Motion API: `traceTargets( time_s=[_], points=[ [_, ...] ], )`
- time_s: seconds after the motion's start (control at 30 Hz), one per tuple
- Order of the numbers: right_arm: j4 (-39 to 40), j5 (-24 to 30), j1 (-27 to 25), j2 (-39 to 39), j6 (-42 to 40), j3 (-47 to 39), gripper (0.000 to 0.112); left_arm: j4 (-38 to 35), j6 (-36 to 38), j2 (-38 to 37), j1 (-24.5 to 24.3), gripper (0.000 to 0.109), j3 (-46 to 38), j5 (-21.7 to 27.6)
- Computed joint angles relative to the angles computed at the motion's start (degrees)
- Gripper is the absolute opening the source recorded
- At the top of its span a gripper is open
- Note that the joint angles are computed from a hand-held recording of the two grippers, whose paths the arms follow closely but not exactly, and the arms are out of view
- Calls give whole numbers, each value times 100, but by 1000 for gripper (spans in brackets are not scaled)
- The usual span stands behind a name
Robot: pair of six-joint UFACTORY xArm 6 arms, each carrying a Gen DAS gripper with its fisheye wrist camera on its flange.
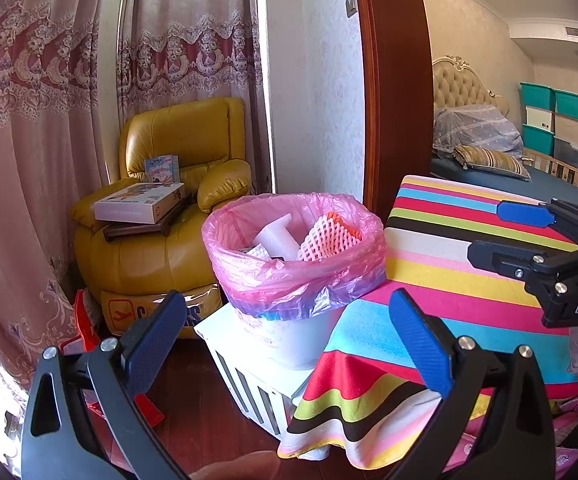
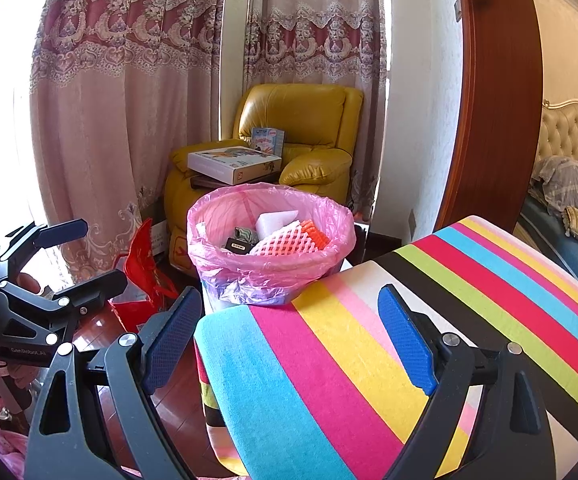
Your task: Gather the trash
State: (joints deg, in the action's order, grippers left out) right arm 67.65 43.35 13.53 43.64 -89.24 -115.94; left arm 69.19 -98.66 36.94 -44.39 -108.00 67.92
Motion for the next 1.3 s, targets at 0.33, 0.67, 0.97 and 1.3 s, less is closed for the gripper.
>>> traceTargets(
  time_s=[0.33, 0.67, 0.97, 1.3],
  points=[
    [21, 21, -5, -14, 22, 24, 84, -8, -31, -25, 9, 98, 32, -28],
    [-65, 61, -11, 22, 111, -38, 84, -40, -56, 4, 34, 98, 12, -60],
    [-39, 40, 3, 22, 94, -16, 84, -32, -112, -55, 57, 98, 98, -102],
    [-42, 65, -1, 45, 115, -41, 84, -41, -173, -75, 67, 98, 146, -142]
  ],
)
